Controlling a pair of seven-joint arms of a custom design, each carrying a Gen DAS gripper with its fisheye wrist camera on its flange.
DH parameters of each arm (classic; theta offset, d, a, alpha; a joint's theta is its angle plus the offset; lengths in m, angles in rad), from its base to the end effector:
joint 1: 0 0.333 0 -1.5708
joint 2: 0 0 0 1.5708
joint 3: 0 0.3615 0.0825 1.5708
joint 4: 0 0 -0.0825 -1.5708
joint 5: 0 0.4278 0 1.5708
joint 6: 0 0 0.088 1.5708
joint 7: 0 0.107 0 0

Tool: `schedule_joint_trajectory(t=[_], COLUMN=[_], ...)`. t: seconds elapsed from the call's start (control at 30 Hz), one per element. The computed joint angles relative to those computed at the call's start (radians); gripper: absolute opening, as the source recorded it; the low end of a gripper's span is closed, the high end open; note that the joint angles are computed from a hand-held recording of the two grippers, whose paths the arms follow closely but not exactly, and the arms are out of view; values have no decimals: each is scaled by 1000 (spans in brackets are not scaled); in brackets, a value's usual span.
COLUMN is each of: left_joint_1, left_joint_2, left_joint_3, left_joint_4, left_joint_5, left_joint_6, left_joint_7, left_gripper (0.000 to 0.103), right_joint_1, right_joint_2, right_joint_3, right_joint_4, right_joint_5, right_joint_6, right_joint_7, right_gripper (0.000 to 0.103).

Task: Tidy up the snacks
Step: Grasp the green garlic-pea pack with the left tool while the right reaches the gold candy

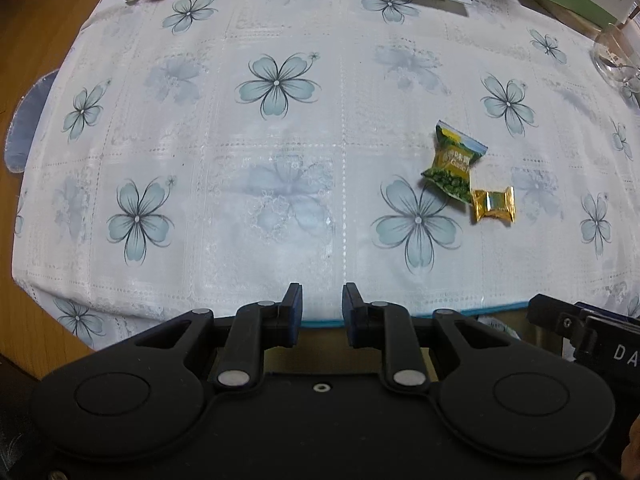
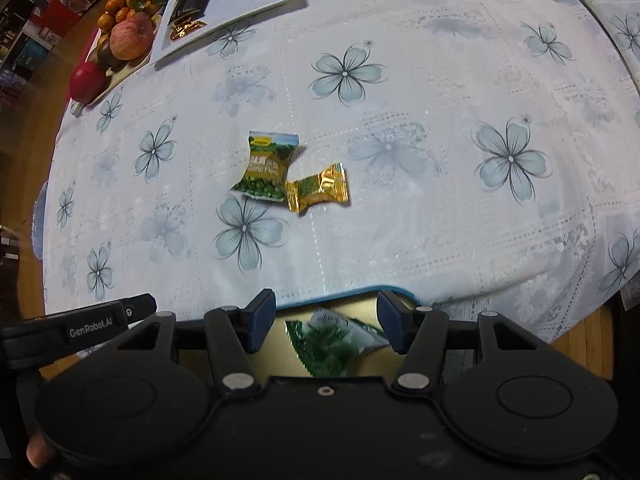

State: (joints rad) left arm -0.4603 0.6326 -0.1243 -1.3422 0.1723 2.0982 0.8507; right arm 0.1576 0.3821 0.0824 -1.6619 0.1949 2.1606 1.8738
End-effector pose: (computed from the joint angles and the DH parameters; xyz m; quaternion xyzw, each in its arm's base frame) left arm 0.6898 -0.4183 0.3910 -0.7350 0.6738 -0.0581 0.0494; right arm 0.7088 0.1742 0.4218 -0.6403 0.7595 0.0576 0.0993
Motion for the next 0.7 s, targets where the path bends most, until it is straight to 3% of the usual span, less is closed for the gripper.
schedule_joint_trajectory(t=[0.3,0.5,0.7], left_joint_1=[-7,-30,-48], left_joint_2=[161,287,393], left_joint_3=[14,25,19], left_joint_4=[248,451,609], left_joint_5=[-5,-1,-15], left_joint_6=[-56,-93,-84], left_joint_7=[46,117,224], left_gripper=[31,31,31], right_joint_1=[2,-16,-31], right_joint_2=[224,368,415], right_joint_3=[-20,-23,-29], right_joint_4=[315,544,618], right_joint_5=[-85,-89,-90], right_joint_6=[-63,-148,-162], right_joint_7=[38,92,120], right_gripper=[59,59,60])
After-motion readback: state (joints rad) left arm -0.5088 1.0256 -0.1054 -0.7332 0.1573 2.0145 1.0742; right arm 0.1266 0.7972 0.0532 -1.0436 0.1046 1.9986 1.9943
